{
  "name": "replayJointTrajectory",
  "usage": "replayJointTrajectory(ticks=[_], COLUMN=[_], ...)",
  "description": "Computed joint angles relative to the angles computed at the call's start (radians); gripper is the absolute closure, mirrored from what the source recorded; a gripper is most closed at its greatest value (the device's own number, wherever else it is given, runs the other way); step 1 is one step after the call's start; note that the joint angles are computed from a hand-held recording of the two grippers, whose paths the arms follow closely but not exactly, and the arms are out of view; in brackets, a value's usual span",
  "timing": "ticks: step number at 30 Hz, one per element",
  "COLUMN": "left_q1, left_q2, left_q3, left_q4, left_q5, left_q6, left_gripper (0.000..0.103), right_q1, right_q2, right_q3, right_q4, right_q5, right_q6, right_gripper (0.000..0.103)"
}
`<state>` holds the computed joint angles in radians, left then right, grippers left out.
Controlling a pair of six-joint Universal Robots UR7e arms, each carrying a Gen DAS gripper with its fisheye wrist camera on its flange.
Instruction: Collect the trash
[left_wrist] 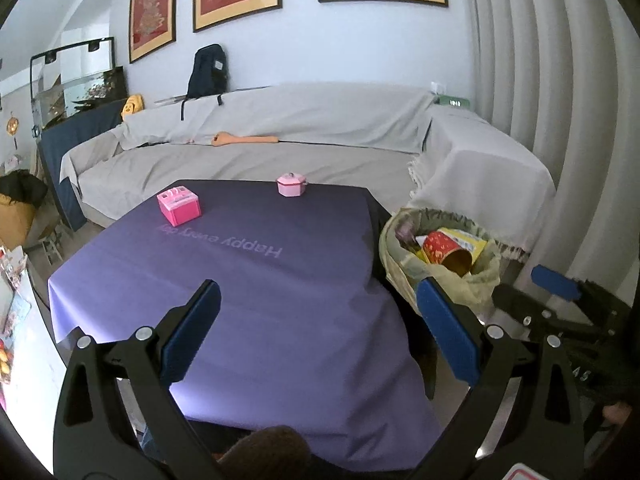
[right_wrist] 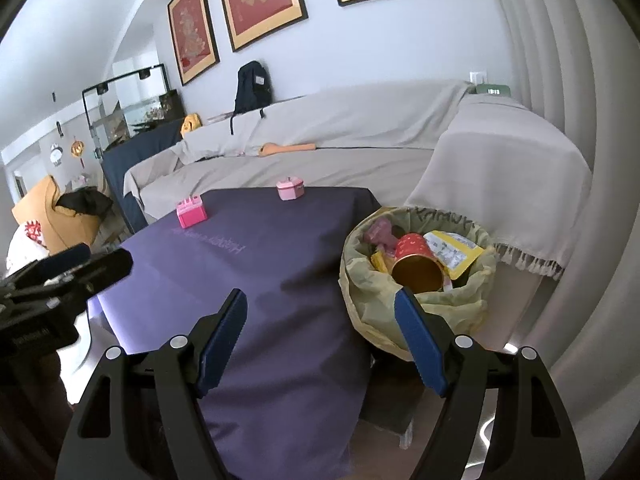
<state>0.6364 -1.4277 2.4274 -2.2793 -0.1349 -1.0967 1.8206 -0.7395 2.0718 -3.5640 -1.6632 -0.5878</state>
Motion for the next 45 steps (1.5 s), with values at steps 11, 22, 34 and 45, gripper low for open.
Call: replayJointTrajectory(ticks=[11, 22, 34, 45], left_q1=[-0.002, -0.003, -0.003, -0.006], left_q2=[0.01, 0.006, -0.026, -0.041], left_q3=[-0.06, -0.067, -0.107, -0.108], left_q4=[0.258, 0.309, 0.57, 0.614], left_q5=[-0.006, -0.01, -0.024, -0.025], left_q6=[-0.15, -0.19, -0.408, -0.444], left_gripper=[0.009, 0.009, 0.009, 0.009], right_q1=[-0.036, -0.042, -0.04, -0.037], right_q2=[-0.026, -0.034, -0.034, -0.032], right_q3=[0.031, 0.037, 0.034, 0.035], right_q4=[-0.054, -0.042, 0.001, 0.0], right_q5=[0.033, 0.045, 0.064, 0.064], right_q6=[-0.001, 0.0, -0.033, -0.037], right_gripper=[0.031, 0.031, 0.031, 0.031])
